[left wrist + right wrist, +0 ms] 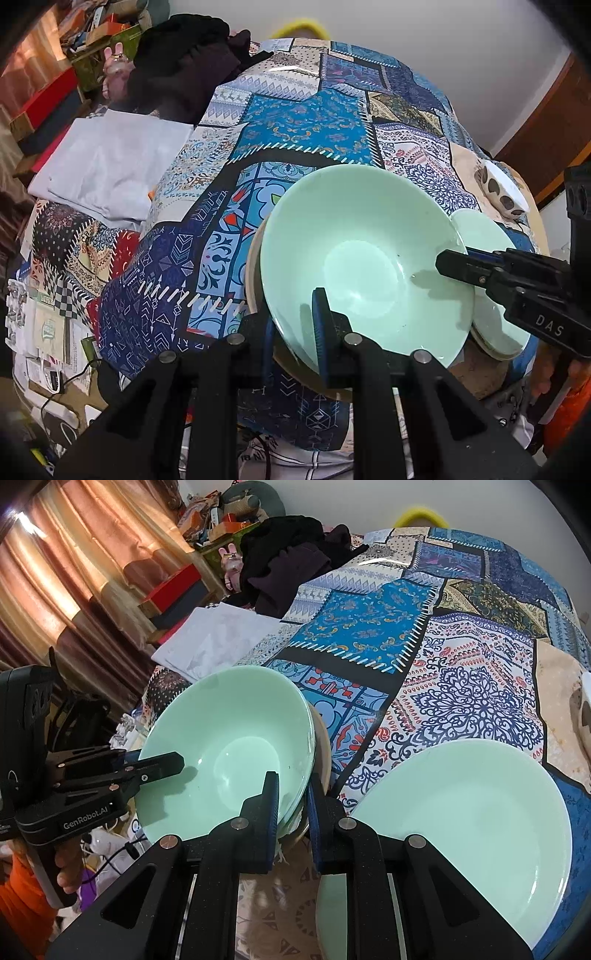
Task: Organize plates and bowls
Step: 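Lower the light green bowl into the pink bowl with the left tool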
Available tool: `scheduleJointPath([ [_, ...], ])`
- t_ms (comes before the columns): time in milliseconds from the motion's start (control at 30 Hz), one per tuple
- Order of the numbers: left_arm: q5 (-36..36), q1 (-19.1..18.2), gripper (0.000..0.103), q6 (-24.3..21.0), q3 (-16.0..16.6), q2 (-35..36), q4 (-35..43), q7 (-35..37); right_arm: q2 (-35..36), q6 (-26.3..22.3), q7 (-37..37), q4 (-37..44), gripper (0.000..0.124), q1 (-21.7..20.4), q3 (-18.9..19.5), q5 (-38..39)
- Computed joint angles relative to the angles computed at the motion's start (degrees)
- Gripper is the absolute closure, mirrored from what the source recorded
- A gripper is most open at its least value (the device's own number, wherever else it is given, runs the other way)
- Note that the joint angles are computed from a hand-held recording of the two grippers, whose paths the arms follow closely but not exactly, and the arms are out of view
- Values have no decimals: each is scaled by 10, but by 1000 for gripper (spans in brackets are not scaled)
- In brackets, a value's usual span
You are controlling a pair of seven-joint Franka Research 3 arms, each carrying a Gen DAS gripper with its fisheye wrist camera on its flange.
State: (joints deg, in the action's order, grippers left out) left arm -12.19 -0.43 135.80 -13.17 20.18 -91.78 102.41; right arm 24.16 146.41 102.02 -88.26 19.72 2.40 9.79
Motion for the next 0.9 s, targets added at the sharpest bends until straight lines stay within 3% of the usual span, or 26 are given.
scheduleJointPath([
  [567, 49, -13, 85, 27, 7, -8, -12, -10, -27, 14, 15, -29, 107, 4, -9, -31],
  [767, 58, -14, 84, -3, 8, -5, 6, -17, -42, 27, 22, -46, 107, 3, -12, -39],
  [900, 68, -18, 76, 3, 12, -12, 5, -28, -62, 43, 36, -69, 105, 5, -20, -60],
])
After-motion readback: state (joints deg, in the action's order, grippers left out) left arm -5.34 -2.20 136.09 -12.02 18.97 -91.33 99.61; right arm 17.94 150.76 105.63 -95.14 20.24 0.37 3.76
